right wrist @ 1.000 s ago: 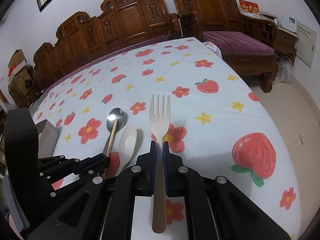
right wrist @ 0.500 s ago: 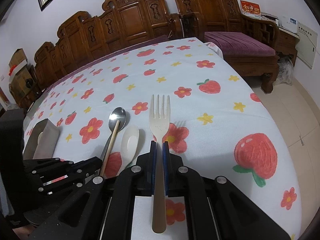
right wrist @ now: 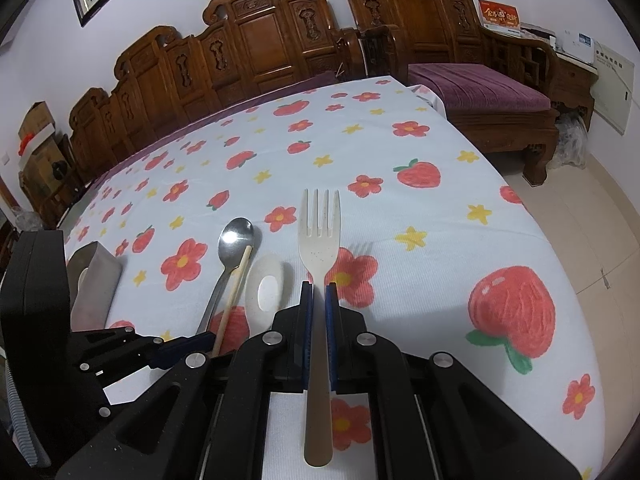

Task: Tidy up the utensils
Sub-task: 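Grasp the wooden chopstick with the left tool and lift it, then carry the chopstick to the tray with the left tool while the right tool carries the white fork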

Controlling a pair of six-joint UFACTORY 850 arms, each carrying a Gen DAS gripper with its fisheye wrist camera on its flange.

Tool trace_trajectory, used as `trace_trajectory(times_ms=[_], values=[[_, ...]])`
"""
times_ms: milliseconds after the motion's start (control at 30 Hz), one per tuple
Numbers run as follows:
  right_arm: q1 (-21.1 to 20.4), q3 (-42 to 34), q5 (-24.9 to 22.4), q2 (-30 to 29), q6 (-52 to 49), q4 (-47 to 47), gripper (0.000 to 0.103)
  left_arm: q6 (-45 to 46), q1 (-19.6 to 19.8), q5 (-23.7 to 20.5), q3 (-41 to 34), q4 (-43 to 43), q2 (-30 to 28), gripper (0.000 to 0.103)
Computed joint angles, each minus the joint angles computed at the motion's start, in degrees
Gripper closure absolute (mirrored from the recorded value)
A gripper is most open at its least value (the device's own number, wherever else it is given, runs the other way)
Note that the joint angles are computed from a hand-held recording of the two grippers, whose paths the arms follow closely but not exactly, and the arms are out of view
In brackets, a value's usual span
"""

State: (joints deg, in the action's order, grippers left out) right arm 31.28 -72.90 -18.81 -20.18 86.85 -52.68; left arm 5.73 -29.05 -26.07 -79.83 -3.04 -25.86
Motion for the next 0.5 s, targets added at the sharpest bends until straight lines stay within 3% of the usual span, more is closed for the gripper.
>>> trace_trajectory(times_ms=[33,133,233,500], values=[[0.02,0.02,0.01,0.04,0.04,-0.03,0.095,-0.67,-0.02,0.21,0.12,0.65,0.06,0.096],[0.03,-0.01,0.03,-0.05,0.15,-0.29,0.095,-2.05,-0.06,0.67,0.43,2.69,0.24,0.098],[0.04,0.05,0.07,-0.03,0.23,-0.55,0.095,-5.77,-0.39,1.15,0.86,7.37,0.50,0.099],[0.83,-0.88,0.70,-0.53,-3.91,2.15,0.095,-6.27,0.85,3.26,3.38,6.94,4.04,0.099]])
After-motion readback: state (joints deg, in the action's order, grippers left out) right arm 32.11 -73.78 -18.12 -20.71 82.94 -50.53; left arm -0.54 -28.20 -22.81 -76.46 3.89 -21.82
